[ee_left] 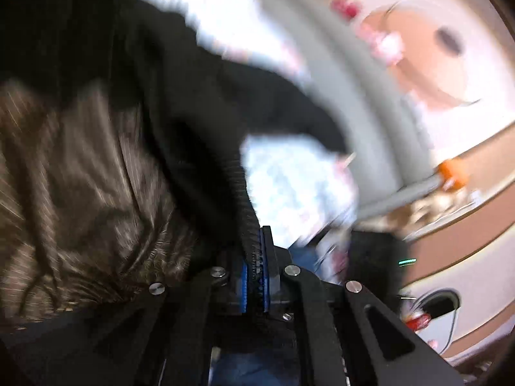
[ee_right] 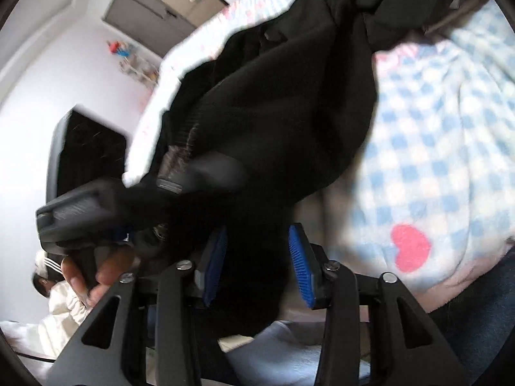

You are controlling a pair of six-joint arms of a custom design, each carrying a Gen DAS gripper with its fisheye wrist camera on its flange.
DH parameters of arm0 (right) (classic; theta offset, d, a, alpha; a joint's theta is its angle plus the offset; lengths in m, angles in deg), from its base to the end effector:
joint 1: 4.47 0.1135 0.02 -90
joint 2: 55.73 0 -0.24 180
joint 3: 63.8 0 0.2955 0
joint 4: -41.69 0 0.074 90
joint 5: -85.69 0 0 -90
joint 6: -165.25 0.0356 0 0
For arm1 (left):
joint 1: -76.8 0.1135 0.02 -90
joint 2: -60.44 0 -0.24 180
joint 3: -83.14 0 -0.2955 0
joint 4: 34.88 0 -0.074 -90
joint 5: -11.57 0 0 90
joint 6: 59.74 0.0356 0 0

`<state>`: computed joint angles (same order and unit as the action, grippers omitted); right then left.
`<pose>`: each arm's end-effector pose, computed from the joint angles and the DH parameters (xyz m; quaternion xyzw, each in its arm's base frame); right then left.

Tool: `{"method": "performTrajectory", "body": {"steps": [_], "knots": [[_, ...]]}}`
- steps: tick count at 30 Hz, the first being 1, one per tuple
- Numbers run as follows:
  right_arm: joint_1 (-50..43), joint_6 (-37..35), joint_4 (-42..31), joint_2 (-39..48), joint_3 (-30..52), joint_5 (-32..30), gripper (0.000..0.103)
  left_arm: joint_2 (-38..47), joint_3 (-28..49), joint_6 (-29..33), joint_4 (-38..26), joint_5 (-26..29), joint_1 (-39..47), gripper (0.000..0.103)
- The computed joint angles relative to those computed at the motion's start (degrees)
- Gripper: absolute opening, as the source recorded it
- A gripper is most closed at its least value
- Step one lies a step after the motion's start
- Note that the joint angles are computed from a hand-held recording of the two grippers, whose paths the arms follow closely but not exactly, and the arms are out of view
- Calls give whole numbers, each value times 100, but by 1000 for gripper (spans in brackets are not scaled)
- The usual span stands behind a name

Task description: Fold clothes

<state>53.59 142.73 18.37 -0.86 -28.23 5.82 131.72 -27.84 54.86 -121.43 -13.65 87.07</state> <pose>0.1328 0.2012 0.1383 0.1103 0.9062 0.3189 0.2550 0.2420 0.0111 0.2400 0.1108 0.8371 -0.5084 0.1689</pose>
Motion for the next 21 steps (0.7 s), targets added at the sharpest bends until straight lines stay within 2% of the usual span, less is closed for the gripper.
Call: {"method": "performTrajectory", "body": {"steps": [2, 3, 5, 6, 7, 11, 12, 13, 14, 15, 16, 18, 19, 20, 21], "knots": [[10, 6, -134, -158, 15, 120, 51, 208, 206, 638, -566, 145, 828, 5], [-7, -4, -186, -143, 49, 140, 51, 436, 241, 873, -684, -36, 1240, 5], [-124, -63, -205, 218, 195, 26, 51, 1026, 160, 899, -492, -877, 1774, 5], [-224, -56, -129, 423, 241, -99, 51, 1297, 104, 827, -349, -1246, 1929, 5], [-362, -51, -22, 652, 303, -260, 51, 1464, 93, 893, -341, -1392, 2000, 5], [-846, -160, 391, 1333, 600, -690, 51, 1798, 134, 1645, -774, -1372, 2086, 7], [-962, -201, 487, 1517, 709, -773, 54, 1882, 143, 1829, -877, -1375, 2104, 10], [-1085, -225, 612, 1743, 842, -868, 61, 1860, 147, 1945, -932, -1355, 2044, 22], [-1198, -238, 737, 1953, 960, -964, 64, 1762, 149, 2006, -950, -1317, 1925, 42], [-1274, -239, 904, 2214, 1085, -1044, 67, 1754, 155, 2029, -942, -1291, 1816, 50], [-1303, -246, 1107, 2606, 1288, -1077, 73, 1811, 164, 2029, -918, -1274, 1716, 53], [-1360, -285, 1382, 3334, 1707, -1134, 77, 1797, 88, 1927, -772, -1300, 1464, 46], [-1392, -375, 1358, 3660, 1909, -1148, 65, 1628, -68, 1744, -581, -1391, 1266, 26], [-1423, -464, 1319, 3981, 2119, -1157, 49, 1466, -216, 1556, -394, -1485, 1059, 19], [-1426, -561, 1207, 4202, 2312, -1117, 17, 1292, -334, 1486, -284, -1570, 946, 18]]}}
